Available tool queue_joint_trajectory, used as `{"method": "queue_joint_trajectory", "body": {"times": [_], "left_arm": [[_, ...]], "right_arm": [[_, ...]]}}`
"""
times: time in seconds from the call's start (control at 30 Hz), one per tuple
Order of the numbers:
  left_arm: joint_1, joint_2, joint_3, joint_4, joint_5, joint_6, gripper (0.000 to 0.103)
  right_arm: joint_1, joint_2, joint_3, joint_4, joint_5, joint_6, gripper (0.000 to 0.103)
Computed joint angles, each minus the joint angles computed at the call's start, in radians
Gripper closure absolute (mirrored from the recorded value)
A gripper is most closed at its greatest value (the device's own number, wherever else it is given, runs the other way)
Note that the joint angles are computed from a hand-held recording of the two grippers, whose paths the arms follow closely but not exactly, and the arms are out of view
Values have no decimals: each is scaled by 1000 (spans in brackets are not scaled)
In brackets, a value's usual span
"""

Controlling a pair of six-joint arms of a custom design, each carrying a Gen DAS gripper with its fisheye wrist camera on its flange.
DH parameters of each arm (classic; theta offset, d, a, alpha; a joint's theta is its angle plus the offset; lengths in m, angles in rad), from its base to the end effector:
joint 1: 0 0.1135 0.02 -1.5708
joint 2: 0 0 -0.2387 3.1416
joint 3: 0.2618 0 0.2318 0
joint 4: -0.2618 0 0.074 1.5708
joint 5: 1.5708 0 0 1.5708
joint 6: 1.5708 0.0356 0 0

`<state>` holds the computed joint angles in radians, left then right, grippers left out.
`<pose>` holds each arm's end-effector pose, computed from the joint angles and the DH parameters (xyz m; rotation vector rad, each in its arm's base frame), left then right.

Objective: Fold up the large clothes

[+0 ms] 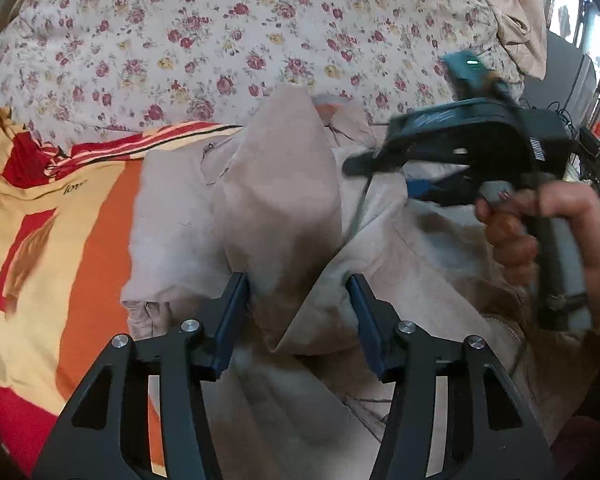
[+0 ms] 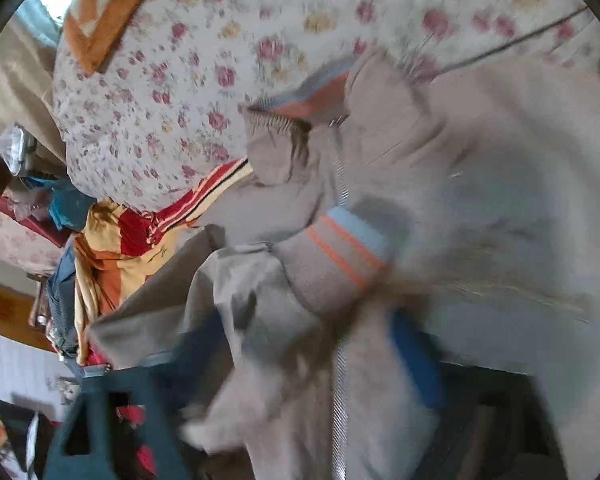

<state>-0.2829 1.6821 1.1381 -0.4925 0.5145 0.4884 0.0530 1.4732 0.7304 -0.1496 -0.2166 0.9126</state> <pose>0.3049 -0.1069 0.1958 1.1082 2.2506 -0.5846 0.2697 0.0220 0.1591 0.9768 2.3665 0.6654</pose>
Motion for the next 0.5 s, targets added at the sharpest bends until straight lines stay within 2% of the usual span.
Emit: {"method": "queue_joint_trajectory", "body": {"times": [0.03, 0.07, 0.1, 0.17, 0.27, 0.37, 0.43, 0.5], "left_arm": [[3, 2, 5, -4, 4, 3, 51], [14, 5, 17, -18, 17, 9, 48], [23, 7, 29, -34, 31, 19, 39], [45, -1, 46, -62, 71, 58, 32], [70, -27, 48, -83, 96, 123, 32], [58, -36, 13, -26, 16, 132, 32], [34, -5, 4, 18, -76, 91, 32], [24, 22, 11, 40, -118, 40, 32]], "right_arm": [[4, 3, 9, -6, 19, -3, 68], [11, -28, 5, -2, 44, -20, 76], [10, -67, -5, -3, 47, -39, 78], [11, -191, -17, -74, 122, -83, 79], [-5, -444, -67, -212, 269, -130, 79], [-36, -617, -101, -399, 412, -156, 79], [-86, -597, -131, -446, 386, -170, 79], [-142, -561, -172, -458, 322, -179, 79]]}}
